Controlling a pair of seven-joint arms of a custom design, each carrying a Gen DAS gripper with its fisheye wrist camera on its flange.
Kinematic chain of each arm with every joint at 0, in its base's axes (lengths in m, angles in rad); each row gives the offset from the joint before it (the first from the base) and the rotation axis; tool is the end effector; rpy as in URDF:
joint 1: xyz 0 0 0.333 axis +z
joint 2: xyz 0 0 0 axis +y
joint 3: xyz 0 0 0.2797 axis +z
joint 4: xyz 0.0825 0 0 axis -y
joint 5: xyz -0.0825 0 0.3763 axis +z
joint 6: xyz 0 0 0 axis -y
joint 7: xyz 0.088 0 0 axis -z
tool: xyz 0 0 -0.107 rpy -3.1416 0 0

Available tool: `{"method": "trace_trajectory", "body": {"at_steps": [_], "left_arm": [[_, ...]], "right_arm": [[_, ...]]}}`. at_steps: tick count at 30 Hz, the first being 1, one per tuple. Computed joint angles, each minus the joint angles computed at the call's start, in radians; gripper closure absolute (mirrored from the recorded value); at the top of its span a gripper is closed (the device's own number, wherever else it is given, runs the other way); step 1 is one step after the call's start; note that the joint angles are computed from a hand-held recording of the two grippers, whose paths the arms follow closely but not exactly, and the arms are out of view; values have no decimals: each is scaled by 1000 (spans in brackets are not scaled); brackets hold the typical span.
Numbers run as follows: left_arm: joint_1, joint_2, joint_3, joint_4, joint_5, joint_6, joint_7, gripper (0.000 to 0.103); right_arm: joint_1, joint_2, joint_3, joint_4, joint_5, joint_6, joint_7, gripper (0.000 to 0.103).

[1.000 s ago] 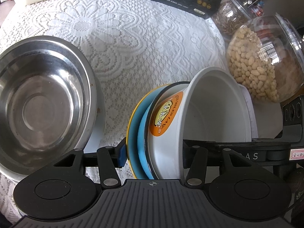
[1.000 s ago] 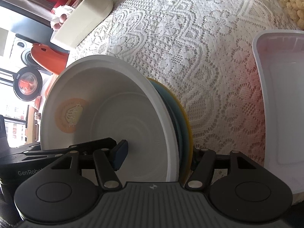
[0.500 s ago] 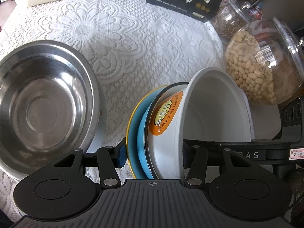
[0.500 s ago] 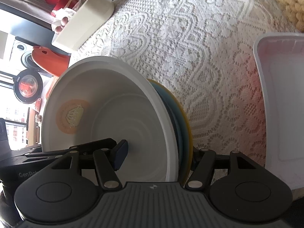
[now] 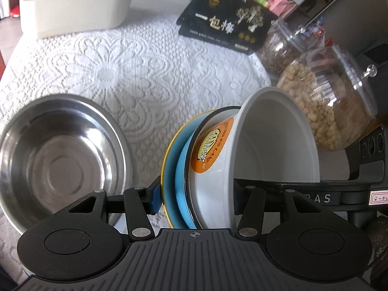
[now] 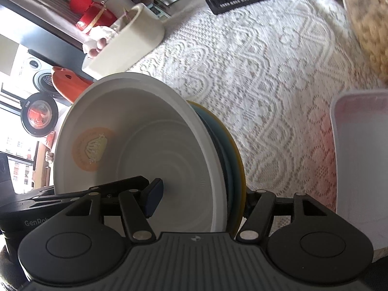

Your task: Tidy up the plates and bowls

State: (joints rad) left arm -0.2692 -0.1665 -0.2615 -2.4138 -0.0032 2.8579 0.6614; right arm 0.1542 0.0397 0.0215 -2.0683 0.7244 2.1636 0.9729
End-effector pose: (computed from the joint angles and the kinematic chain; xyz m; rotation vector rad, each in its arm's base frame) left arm 0.4426 -0.2614 0.4111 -2.4149 1.6508 -0.9069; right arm 0.5448 0.1233 0.3941 -2.1275 1.4520 0.3809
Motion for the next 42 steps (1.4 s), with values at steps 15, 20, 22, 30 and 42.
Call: {"method": "trace_trajectory", "body": {"at_steps": [15, 20, 22, 30, 42], "left_arm": [[49, -365, 76, -277, -32, -97, 73, 48], [34, -403, 166, -381, -127, -55, 179, 48], [18, -396, 200, -405, -179, -34, 226, 48], [-31, -397, 283, -450, -329, 3, 391, 61], [41, -384, 200, -425, -355, -31, 372, 67]], "right_arm": [[130, 70, 89, 126, -20, -6, 23, 39], [173, 167, 120, 201, -90, -18, 112, 40], [183, 200, 127, 228, -125, -33, 150, 40], [198, 225, 141, 262, -211, -28, 195, 40], [207, 286, 136, 376, -317, -143, 258, 44]]}}
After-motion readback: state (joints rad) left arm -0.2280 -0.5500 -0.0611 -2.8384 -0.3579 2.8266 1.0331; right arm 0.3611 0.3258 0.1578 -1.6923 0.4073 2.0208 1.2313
